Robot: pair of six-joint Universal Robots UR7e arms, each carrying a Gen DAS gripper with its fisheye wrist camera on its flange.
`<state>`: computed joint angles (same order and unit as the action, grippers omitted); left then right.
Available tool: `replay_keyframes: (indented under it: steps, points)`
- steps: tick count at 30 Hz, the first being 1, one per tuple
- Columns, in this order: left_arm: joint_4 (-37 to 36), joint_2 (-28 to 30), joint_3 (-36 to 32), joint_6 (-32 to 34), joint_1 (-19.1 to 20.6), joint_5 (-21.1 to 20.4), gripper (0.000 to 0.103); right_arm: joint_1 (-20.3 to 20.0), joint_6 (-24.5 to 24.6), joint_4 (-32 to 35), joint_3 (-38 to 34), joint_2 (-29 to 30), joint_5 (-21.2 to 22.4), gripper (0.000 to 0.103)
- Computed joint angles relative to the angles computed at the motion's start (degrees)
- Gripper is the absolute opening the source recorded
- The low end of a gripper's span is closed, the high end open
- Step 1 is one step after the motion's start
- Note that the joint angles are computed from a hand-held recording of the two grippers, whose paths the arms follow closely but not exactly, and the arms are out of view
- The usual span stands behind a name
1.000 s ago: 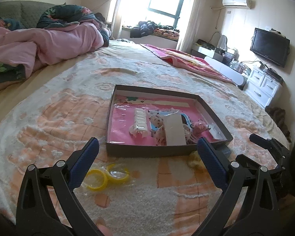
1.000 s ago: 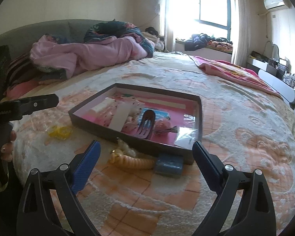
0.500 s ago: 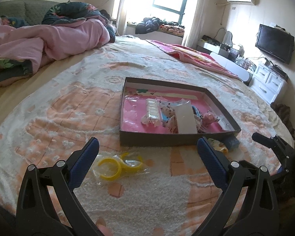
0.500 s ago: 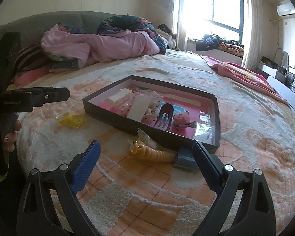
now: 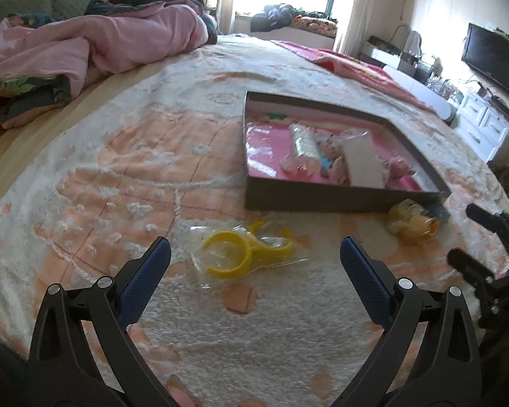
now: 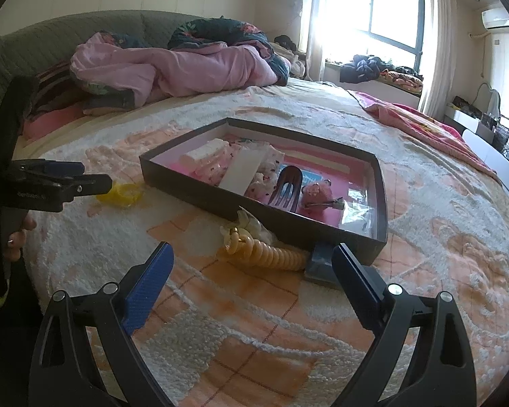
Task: Organize jewelry
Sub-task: 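Grasp the bag of yellow bangles with the left tool while the right tool grasps the yellow coiled hair tie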
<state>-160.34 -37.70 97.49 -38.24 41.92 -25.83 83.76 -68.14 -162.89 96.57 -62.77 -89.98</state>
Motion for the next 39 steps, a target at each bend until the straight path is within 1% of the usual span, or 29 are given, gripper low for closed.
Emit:
replay_keyframes:
  steps: [2, 7, 10, 13, 16, 17, 22, 23, 24, 25, 26, 27, 29, 30, 33, 36, 39]
  points:
    - [1.0, -0.2, 0.1, -1.2, 0.5, -0.5, 0.091, -0.1, -0.1, -0.4, -0.3, 0.4, -0.3, 0.091]
    - [0.8, -0.2, -0.2, -2.0, 2.0, -2.9, 0.091, -0.3, -0.8, -1.6, -1.1, 1.8, -1.6, 0.091]
    - [0.5, 0.4, -1.0, -1.7, 2.6, -4.0, 0.091, -0.2, -2.7, -4.5, -1.1, 2.9, -2.9, 0.090]
    - [0.8, 1.2, -2.1, -1.1, 2.9, -4.1, 0.091, -0.1, -4.3, -6.2, -1.2, 3.7, -3.7, 0.086]
    - [1.1, 2.2, -3.4, -0.6, 3.1, -4.1, 0.091, 0.1, -6.8, -8.5, -1.5, 4.9, -5.1, 0.079]
    - [1.3, 2.5, -3.9, -0.5, 3.2, -4.0, 0.091, 0.2, -7.4, -9.0, -1.6, 5.2, -5.5, 0.075]
    - [1.5, 3.6, -5.4, 0.2, 3.4, -3.7, 0.091, 0.5, -9.3, -9.6, -2.6, 6.7, -6.0, 0.062]
    - [1.6, 3.7, -5.5, 0.1, 3.4, -3.6, 0.089, 0.5, -9.5, -9.5, -2.8, 6.8, -5.9, 0.058]
    - [1.9, 3.8, -5.7, 0.0, 3.4, -3.4, 0.088, 0.6, -9.5, -7.9, -3.4, 6.9, -5.7, 0.054]
    - [2.2, 3.9, -5.9, 0.0, 3.4, -3.2, 0.082, 0.5, -9.6, -6.7, -3.5, 6.7, -5.4, 0.051]
    - [2.4, 3.9, -5.9, 0.0, 3.4, -3.0, 0.079, 0.5, -9.8, -6.1, -3.4, 6.5, -5.1, 0.042]
    - [2.4, 3.8, -5.8, 0.0, 3.3, -3.1, 0.079, 0.4, -10.4, -5.5, -3.0, 6.3, -4.8, 0.035]
    - [2.4, 3.8, -5.9, 0.2, 3.3, -3.1, 0.076, 0.4, -11.7, -6.5, -2.0, 5.9, -4.6, 0.029]
    - [2.2, 3.8, -5.9, 0.5, 3.2, -3.0, 0.074, 0.4, -11.8, -6.8, -1.8, 5.8, -4.5, 0.028]
    - [1.2, 4.0, -5.9, 2.3, 3.0, -3.2, 0.072, 0.2, -9.5, -4.3, -2.2, 5.1, -4.0, 0.024]
    - [0.4, 4.2, -5.9, 3.6, 2.8, -3.5, 0.071, -0.1, -6.4, -0.4, -3.0, 4.2, -2.9, 0.024]
    - [-0.7, 4.1, -5.6, 4.3, 2.5, -4.2, 0.071, -0.5, -3.3, 4.3, -4.1, 3.2, -0.8, 0.023]
